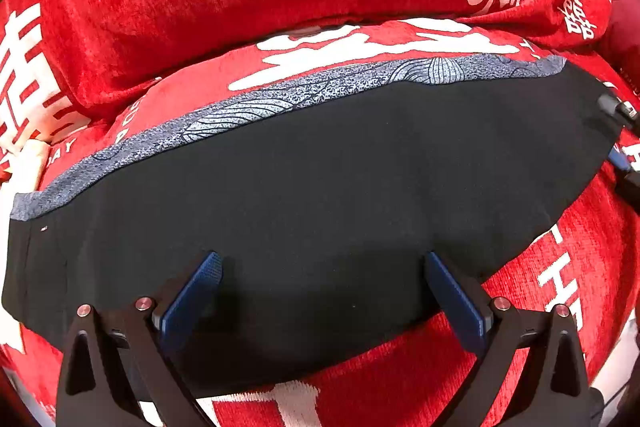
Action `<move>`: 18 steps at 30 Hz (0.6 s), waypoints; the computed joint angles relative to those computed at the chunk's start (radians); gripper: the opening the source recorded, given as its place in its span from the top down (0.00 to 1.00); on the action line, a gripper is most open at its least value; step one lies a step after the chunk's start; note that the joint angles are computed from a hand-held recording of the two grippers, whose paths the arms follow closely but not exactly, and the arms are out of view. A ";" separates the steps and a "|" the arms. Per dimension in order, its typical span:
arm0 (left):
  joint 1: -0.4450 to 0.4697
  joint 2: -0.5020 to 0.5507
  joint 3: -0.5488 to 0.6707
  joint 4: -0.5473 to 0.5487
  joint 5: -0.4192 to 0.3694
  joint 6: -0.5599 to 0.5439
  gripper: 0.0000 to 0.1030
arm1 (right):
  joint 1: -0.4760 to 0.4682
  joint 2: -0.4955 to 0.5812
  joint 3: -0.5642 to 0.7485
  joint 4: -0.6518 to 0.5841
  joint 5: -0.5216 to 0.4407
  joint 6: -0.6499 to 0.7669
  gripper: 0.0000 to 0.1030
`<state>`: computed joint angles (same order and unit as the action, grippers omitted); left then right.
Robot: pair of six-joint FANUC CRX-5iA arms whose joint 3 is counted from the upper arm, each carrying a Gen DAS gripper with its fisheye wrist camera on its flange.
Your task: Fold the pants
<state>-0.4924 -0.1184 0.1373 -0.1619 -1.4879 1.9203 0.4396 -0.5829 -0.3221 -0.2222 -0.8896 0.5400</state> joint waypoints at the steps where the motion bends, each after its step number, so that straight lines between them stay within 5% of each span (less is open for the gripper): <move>1: 0.006 0.007 0.008 0.008 -0.010 -0.007 0.01 | 0.001 0.000 -0.008 0.005 0.005 -0.006 0.53; 7: 0.005 0.045 0.105 0.022 0.007 -0.014 0.01 | 0.061 -0.001 -0.032 0.109 0.023 -0.075 0.53; 10: -0.031 0.103 0.187 -0.021 0.010 -0.013 0.01 | 0.036 0.006 -0.022 0.077 0.012 -0.048 0.83; 18: -0.050 0.226 0.217 0.067 0.004 -0.029 0.01 | 0.046 -0.083 -0.080 0.057 0.105 -0.045 0.86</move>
